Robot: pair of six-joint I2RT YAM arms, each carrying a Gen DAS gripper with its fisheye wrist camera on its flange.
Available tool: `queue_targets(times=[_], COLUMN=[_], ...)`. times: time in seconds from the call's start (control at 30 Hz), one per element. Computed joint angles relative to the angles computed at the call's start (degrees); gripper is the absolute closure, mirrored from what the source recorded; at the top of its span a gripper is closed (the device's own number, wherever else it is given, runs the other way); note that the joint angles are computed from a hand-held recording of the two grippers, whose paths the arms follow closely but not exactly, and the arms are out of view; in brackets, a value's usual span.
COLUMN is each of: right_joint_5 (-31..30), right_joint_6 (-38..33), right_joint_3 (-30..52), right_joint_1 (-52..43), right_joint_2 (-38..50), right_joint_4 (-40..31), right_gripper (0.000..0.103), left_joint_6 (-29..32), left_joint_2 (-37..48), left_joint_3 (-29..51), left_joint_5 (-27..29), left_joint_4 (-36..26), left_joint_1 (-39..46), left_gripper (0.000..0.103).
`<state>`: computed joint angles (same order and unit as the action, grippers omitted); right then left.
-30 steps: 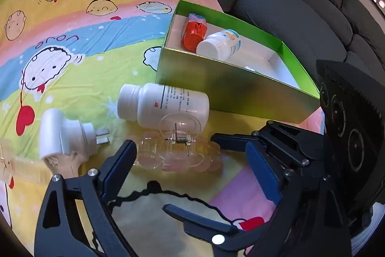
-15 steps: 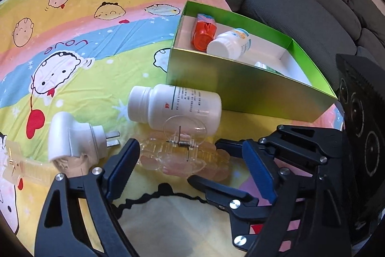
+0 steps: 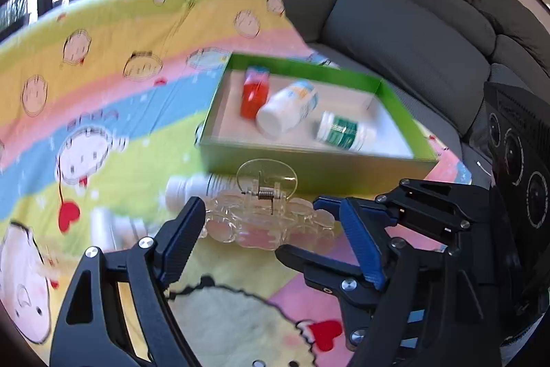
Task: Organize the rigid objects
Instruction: 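Carry the clear plastic bottle into the green box and open the left gripper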
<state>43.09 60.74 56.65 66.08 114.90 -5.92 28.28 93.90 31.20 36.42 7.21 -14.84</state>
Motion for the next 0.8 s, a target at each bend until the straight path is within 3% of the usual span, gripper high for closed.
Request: queue_targets(times=[0.3,0.5,0.57,0.6,0.67,0.7,0.8], right_joint_5=[5.0,3.0,-1.0,-1.3,-0.5,0.1,4.1], right_joint_6=[1.5,0.0,0.3,2.3,7.4,9.0,13.0], right_joint_3=[-7.8,-15.3,-18.0,-17.9,-17.9,-18.6,-20.3], right_joint_1=[-2.5,-8.0,-11.4,-12.2,-12.1,-11.4,-6.8], right_joint_2=[-11.2,-18.0,-18.8,-18.1,-17.2,-17.4,-17.9], right_joint_4=[-4.1,-1.7,0.5,-0.8,-4.0,-4.0,-4.1], right_gripper=[0.059,0.059,0.059,0.057,0.047,0.039,0.029], left_joint_6=[-7.1,-10.4,-12.1,-13.7,-15.2,-15.0,-14.1], left_joint_2=[-0.6,6.7,9.8,10.9,10.7,10.3,7.5], left_joint_3=[6.1,14.8,18.1,18.8,16.7,15.3,10.5], left_joint_5=[-4.2,-7.8,-10.2,-14.0,-19.1,-18.4,-18.2], left_joint_4=[1.5,0.5,-1.6,-1.4,2.3,3.8,7.7], left_joint_1=[-10.9,-17.8,-19.3,-20.3,-21.0,-20.2,-17.5], left_gripper=[0.024,0.022,0.013,0.001,0.001,0.001,0.001])
